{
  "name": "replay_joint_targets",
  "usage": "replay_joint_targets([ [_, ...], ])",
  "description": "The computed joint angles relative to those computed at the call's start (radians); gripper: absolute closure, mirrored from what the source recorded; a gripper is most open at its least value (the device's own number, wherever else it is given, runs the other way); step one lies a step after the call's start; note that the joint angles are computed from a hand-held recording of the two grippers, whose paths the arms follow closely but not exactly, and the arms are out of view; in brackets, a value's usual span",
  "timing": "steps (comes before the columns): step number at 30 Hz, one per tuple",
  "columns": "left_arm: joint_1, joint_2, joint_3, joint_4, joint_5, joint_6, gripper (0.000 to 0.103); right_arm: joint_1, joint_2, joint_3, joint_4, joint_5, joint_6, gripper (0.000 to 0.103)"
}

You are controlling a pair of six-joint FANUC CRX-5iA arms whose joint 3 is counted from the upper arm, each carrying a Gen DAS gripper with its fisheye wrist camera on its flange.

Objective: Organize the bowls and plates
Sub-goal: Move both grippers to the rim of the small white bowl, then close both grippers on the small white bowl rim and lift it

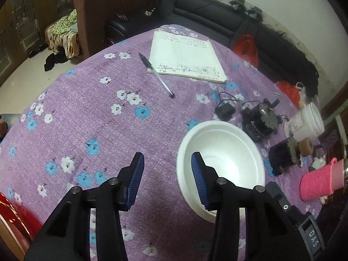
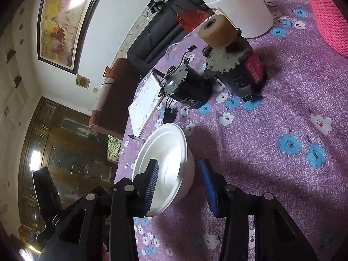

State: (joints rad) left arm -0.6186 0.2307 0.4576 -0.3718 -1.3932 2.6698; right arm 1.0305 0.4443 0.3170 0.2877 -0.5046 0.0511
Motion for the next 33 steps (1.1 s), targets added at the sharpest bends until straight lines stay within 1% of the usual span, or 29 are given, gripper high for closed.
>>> replay_joint_targets([
  [3, -0.014, 0.018, 0.023, -0.019, -0.016, 0.008, 0.057, 0.002, -0.003, -0.009, 0.012, 0.011, -0.009, 0.061],
  [5, -0.012, 0.023, 0.023, -0.013, -0.006, 0.015, 0.057, 0.001, -0.004, -0.01, 0.001, 0.016, -0.002, 0.061],
  [8, 0.001, 0.034, 0.021, 0.018, 0.013, 0.003, 0.057, -0.001, -0.007, -0.026, 0.025, 0.024, -0.03, 0.061],
  [12, 0.006, 0.045, 0.022, 0.024, 0.004, -0.002, 0.057, -0.005, 0.001, -0.016, -0.01, 0.02, -0.007, 0.061],
  [15, 0.011, 0.032, -0.003, 0.031, 0.017, 0.005, 0.057, -0.004, 0.006, -0.016, 0.001, 0.03, -0.012, 0.061],
  [20, 0.009, 0.02, -0.023, 0.026, 0.027, 0.006, 0.057, 0.001, 0.025, 0.021, -0.028, 0.005, 0.03, 0.061],
  [23, 0.011, 0.016, -0.034, 0.028, 0.039, 0.013, 0.057, 0.005, 0.038, 0.042, -0.027, -0.024, 0.035, 0.061],
  [28, 0.013, 0.012, -0.041, 0.032, 0.047, 0.01, 0.057, 0.004, 0.05, 0.058, -0.035, -0.043, 0.035, 0.061],
  [30, 0.012, 0.012, -0.041, 0.033, 0.05, 0.006, 0.057, 0.007, 0.055, 0.061, -0.017, -0.056, 0.025, 0.063],
  [33, 0.015, 0.011, -0.047, 0.044, 0.058, 0.0, 0.057, 0.006, 0.058, 0.067, -0.028, -0.063, 0.03, 0.067],
])
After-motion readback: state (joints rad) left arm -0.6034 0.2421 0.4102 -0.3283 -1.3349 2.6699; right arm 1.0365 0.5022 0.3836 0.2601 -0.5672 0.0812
